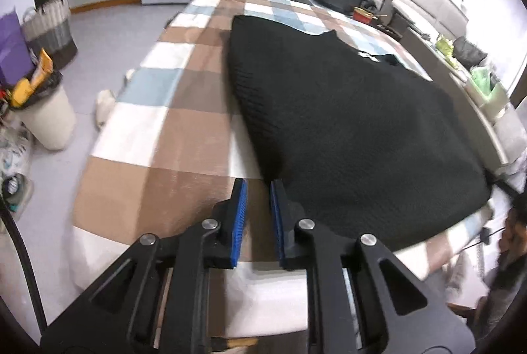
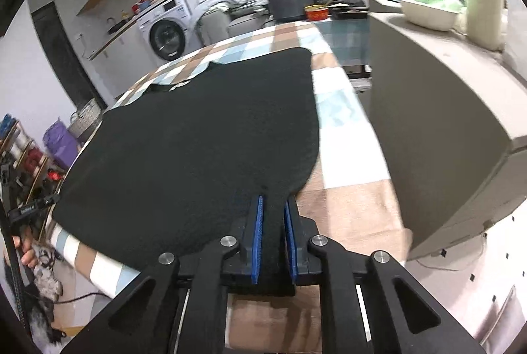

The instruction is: Fold small clothes

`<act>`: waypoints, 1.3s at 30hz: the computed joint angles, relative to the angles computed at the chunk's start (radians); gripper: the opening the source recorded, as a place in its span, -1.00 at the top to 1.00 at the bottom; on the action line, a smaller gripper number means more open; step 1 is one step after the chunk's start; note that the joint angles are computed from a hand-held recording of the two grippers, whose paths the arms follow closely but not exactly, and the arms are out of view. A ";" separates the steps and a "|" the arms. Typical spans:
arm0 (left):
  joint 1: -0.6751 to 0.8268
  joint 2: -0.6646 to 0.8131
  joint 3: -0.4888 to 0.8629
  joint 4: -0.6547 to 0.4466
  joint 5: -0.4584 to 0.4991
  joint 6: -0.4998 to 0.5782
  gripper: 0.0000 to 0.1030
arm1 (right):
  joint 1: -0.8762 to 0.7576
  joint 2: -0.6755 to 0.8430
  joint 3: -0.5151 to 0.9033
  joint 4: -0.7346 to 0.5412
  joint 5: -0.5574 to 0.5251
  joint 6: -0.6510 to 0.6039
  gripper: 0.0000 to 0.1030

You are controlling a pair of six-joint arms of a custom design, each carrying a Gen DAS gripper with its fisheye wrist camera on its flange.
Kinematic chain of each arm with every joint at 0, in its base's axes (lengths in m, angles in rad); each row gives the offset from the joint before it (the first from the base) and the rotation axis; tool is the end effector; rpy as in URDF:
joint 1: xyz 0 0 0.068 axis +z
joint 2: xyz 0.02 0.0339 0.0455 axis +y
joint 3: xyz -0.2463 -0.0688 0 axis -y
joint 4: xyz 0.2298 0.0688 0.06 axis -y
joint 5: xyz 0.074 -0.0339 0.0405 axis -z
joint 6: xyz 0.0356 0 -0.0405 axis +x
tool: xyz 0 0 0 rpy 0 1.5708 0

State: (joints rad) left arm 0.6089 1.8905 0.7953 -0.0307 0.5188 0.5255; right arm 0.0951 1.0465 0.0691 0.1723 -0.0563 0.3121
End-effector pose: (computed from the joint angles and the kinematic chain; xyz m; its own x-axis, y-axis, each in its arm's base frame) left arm 0.2571 0.1578 0.0758 -0.8019 -0.0281 -0.5968 0.0932 0.9808 -0.1713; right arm 0.1500 0.0163 0.0908 -0.7240 0.2389 -0.6471 0.0932 0.9634 0.2514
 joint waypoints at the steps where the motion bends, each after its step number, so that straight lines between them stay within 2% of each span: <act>1: 0.003 0.003 0.005 0.002 -0.012 -0.007 0.75 | 0.010 -0.033 0.001 -0.029 0.019 0.010 0.76; 3: 0.020 0.012 0.021 -0.004 -0.005 -0.021 0.75 | 0.023 -0.134 -0.006 -0.085 0.059 0.025 0.76; 5: 0.035 0.010 0.031 -0.004 -0.008 -0.044 0.75 | 0.005 -0.223 0.004 -0.159 0.042 0.033 0.71; 7: 0.056 -0.005 0.039 -0.013 0.025 -0.067 0.75 | 0.027 -0.326 0.023 -0.257 0.060 0.051 0.52; 8: 0.066 -0.016 0.038 -0.019 0.045 -0.077 0.75 | 0.061 -0.364 0.035 -0.297 0.090 0.055 0.48; 10: 0.081 -0.043 0.033 -0.029 0.094 -0.094 0.74 | 0.124 -0.386 0.060 -0.333 0.128 0.070 0.23; 11: 0.081 -0.061 0.027 -0.043 0.110 -0.097 0.71 | 0.173 -0.384 0.073 -0.338 0.153 0.082 0.16; 13: 0.080 -0.107 0.004 -0.085 0.152 -0.082 0.47 | 0.274 -0.333 0.105 -0.331 0.210 0.113 0.13; 15: 0.059 -0.170 -0.056 -0.062 0.188 -0.101 -0.01 | 0.383 -0.213 0.144 -0.284 0.283 0.154 0.07; 17: 0.015 -0.228 -0.114 -0.045 0.194 -0.108 -0.21 | 0.471 -0.102 0.171 -0.221 0.329 0.177 -0.03; 19: -0.059 -0.279 -0.171 -0.029 0.182 -0.103 -0.24 | 0.534 0.064 0.213 -0.131 0.328 0.178 -0.12; 22: -0.202 -0.331 -0.262 0.060 0.111 -0.132 -0.29 | 0.612 0.289 0.301 -0.055 0.343 0.172 -0.12; 25: -0.354 -0.289 -0.289 0.160 0.025 -0.214 -0.34 | 0.637 0.434 0.373 0.014 0.311 0.167 -0.12; 27: -0.433 -0.231 -0.270 0.167 -0.010 -0.224 -0.34 | 0.636 0.518 0.425 0.040 0.299 0.155 -0.17; 30: -0.496 -0.190 -0.305 0.251 -0.097 -0.226 -0.34 | 0.649 0.616 0.475 0.035 0.288 0.155 -0.20; 32: -0.502 -0.193 -0.346 0.301 -0.113 -0.170 -0.34 | 0.659 0.645 0.476 0.033 0.299 0.109 -0.20; 34: -0.481 -0.182 -0.350 0.300 -0.111 -0.117 -0.34 | 0.678 0.616 0.435 0.025 0.349 0.059 -0.20; 37: -0.429 -0.171 -0.340 0.273 -0.065 -0.058 -0.34 | 0.611 0.517 0.355 0.006 0.308 0.022 -0.21; 39: -0.378 -0.165 -0.316 0.224 -0.030 -0.013 -0.34 | 0.558 0.464 0.313 -0.033 0.355 -0.002 -0.21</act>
State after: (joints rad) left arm 0.2307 1.7256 0.4789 0.1935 0.4892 0.5128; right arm 0.6528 1.5101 0.3825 0.1394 0.2988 0.3102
